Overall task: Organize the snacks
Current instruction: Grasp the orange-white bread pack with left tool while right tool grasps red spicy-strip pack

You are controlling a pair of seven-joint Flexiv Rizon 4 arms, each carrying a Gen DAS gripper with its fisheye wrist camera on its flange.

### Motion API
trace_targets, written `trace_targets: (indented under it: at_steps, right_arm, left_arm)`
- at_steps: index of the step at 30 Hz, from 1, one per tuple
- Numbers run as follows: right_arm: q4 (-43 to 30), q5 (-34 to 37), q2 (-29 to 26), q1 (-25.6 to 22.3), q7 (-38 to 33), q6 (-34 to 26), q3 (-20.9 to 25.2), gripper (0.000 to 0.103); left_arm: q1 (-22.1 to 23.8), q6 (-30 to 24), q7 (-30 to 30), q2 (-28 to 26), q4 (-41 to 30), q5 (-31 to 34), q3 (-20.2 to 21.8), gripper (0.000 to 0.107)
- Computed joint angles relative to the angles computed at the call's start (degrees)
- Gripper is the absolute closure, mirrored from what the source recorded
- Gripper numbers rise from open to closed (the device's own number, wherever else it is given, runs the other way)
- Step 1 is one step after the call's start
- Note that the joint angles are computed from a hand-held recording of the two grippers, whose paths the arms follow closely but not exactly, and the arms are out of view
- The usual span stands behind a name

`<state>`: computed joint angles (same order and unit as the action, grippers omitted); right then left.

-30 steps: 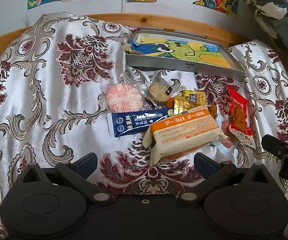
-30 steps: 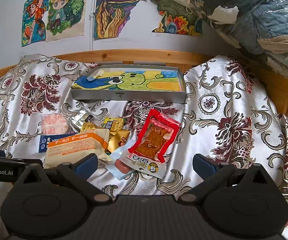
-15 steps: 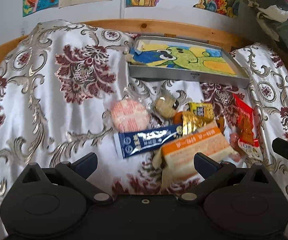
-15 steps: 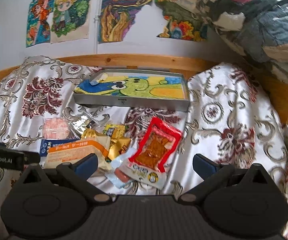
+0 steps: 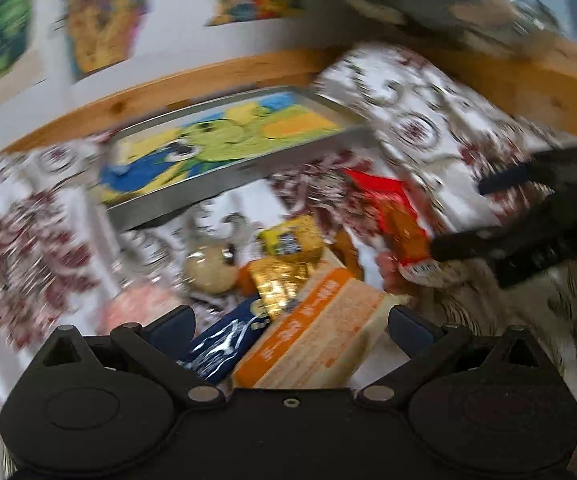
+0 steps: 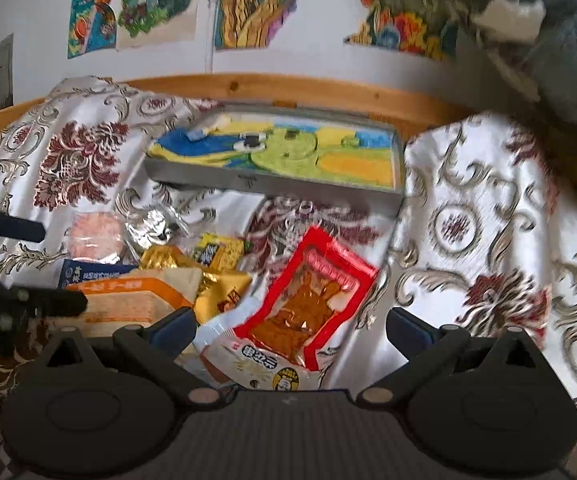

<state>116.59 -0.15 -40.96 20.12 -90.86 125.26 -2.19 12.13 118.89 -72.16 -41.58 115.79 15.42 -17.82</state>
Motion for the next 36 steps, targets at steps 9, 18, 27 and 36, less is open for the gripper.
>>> trace_targets:
  at_steps: [9,18,27,36]
  right_arm:
    - [-5.9,-9.0,-3.8,-7.2,8.2,-7.2,5.0,0.000]
    - [-10.1,-11.1,-6.1,-8.6,15.3,-11.5,6.3,0.014]
    - [-8.3,-15.9,-5.9,-11.4,17.6,-9.5,8.9,0.045]
    - [-10.2,-14.6,-6.3,-11.1,21.0,-12.7,8.5,0.025]
  left_arm:
    - [4.3,-10.0,7.8,-3.8,-4.1,-0.6,-5.5,0.005]
    - [5.9,-14.2,13.6,-4.0,-3.0,-6.0,-8.8,0.023]
    - [6.1,-17.4,13.3,-2.4,-2.1,-12.5,-10.4,0.034]
    - [3.3,-17.8,13.5,-2.0,-2.7,-14.9,-8.2,0.031]
